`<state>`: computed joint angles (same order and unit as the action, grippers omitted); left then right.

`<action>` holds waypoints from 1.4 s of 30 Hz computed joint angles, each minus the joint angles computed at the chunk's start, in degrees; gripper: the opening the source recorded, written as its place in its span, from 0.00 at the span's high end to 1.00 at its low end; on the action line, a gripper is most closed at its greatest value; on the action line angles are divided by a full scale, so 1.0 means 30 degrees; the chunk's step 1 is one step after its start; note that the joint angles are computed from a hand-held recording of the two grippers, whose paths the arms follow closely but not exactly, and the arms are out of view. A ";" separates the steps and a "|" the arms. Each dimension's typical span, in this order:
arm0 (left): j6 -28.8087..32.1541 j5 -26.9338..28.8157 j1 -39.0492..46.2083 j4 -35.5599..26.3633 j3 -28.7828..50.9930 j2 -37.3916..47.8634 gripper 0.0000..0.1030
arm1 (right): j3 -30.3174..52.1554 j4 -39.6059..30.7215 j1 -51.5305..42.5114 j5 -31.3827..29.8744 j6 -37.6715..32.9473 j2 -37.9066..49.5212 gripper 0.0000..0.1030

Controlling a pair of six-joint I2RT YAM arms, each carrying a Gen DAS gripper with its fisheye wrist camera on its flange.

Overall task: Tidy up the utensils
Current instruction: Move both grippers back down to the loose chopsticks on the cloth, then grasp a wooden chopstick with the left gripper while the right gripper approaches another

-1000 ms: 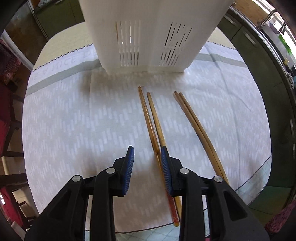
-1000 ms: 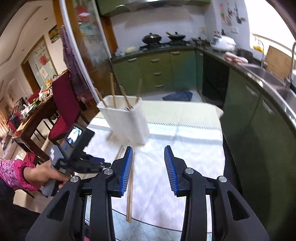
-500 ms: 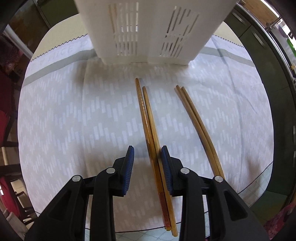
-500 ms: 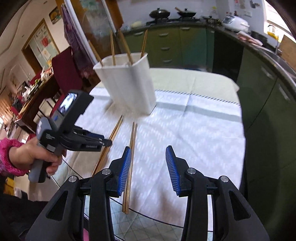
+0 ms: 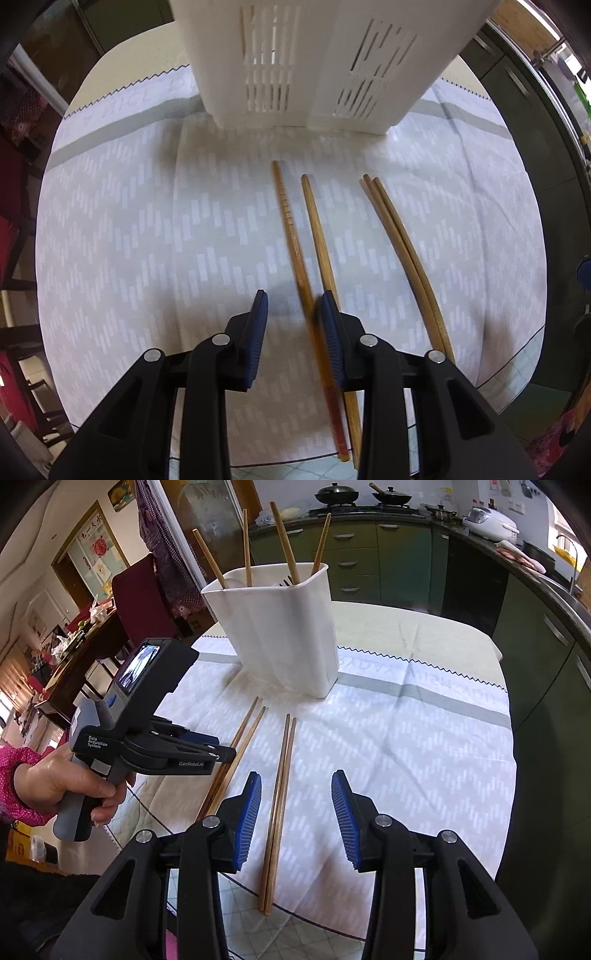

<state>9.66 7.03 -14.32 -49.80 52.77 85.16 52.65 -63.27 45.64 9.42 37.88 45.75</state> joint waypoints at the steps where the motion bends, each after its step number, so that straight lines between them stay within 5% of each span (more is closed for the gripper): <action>1: 0.0121 -0.0070 0.0011 -0.0022 0.0016 0.0021 0.72 | 0.0004 -0.0013 0.0014 -0.0003 -0.0005 0.0085 0.61; 8: 0.0603 -0.0901 0.0206 0.0043 -0.0109 0.0177 0.72 | -0.0485 0.1209 -0.0404 -0.0561 -0.0932 0.2693 0.61; 12: 0.2445 -0.1049 0.1860 -0.0280 -0.0250 -0.0119 0.77 | -0.0921 0.2998 -0.1372 -0.1346 -0.2141 0.5502 0.79; 19: 0.5012 -0.1397 0.2829 -0.0373 -0.0366 -0.0205 0.78 | -0.0959 0.5119 -0.2705 -0.2513 -0.3059 0.8709 0.84; 29: 0.7010 -0.4017 0.1344 0.1662 -0.0171 0.0104 0.82 | 0.0158 0.5006 -0.2450 -0.2333 -0.3404 1.0648 0.84; 35: 0.9074 -0.6431 -0.1705 0.4507 -0.3012 -0.2198 0.95 | 0.0772 0.4850 -0.1920 -0.1806 -0.2975 1.1503 0.84; 42: 0.8386 -0.4069 -0.0553 0.2630 -0.1746 -0.1349 1.00 | 0.0602 0.4637 -0.1843 -0.1794 -0.2773 1.1567 0.84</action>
<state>34.82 -5.18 -15.98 -41.91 47.53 81.12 54.45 -49.36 40.11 4.04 29.56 80.45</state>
